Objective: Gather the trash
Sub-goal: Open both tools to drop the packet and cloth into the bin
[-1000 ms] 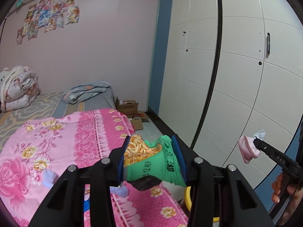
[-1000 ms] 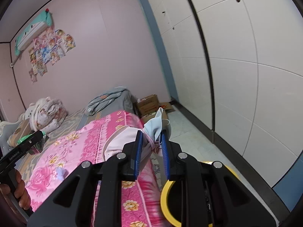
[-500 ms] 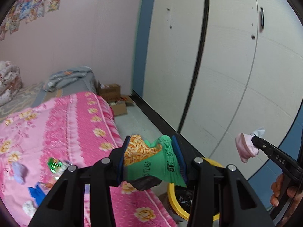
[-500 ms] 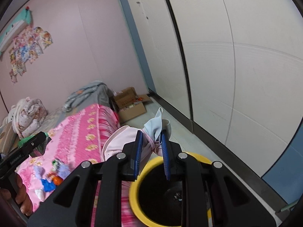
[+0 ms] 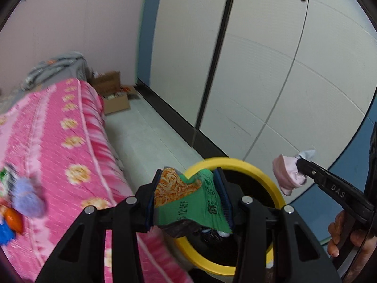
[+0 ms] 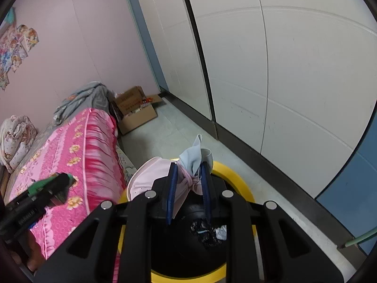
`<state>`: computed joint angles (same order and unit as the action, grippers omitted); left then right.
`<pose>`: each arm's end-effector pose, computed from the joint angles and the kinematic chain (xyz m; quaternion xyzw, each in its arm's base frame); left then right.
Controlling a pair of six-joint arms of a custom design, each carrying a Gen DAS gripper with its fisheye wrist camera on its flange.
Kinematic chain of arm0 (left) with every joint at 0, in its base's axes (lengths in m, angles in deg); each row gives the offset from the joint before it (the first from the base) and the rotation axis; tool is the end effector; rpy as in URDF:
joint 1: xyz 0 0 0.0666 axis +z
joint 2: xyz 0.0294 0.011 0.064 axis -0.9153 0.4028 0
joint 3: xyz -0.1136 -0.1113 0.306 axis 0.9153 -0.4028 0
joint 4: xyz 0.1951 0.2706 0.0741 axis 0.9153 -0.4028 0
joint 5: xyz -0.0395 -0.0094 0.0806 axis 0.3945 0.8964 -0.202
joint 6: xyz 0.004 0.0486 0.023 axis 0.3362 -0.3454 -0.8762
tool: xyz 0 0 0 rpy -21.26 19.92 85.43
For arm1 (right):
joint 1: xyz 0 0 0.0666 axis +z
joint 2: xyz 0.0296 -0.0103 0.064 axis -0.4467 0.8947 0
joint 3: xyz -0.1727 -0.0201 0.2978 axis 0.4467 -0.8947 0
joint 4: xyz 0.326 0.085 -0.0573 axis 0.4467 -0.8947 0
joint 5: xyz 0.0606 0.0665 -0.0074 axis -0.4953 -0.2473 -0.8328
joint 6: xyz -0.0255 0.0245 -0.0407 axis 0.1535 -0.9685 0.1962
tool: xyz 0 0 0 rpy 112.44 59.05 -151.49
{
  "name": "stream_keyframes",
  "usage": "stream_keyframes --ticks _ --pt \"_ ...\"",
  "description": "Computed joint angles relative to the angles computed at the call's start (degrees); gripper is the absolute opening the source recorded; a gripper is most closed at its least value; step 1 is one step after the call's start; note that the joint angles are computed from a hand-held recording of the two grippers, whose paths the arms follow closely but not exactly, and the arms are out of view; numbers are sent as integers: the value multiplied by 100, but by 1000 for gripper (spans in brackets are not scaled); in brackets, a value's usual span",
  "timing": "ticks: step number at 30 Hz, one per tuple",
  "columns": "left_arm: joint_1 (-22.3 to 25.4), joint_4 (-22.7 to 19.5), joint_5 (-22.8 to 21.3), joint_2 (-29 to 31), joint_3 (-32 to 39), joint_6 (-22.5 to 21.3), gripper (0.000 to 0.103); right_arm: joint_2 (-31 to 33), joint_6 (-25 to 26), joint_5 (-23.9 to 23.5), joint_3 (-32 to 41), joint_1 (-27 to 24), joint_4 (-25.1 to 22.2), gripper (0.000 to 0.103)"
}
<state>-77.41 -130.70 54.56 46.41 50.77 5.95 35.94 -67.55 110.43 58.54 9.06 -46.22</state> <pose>0.5184 -0.1199 0.4687 0.2839 0.8645 -0.2166 0.3537 0.3758 0.2396 0.4566 0.3216 0.8444 -0.0136 0.4283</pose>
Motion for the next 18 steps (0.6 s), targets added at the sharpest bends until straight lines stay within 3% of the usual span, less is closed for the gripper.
stream_keyframes --ticks 7,18 --pt "-217 78 -89 77 -274 -187 41 -54 -65 -90 -437 -98 56 19" --pt "-365 -229 -61 258 -58 -212 42 -157 48 -289 -771 -208 333 20"
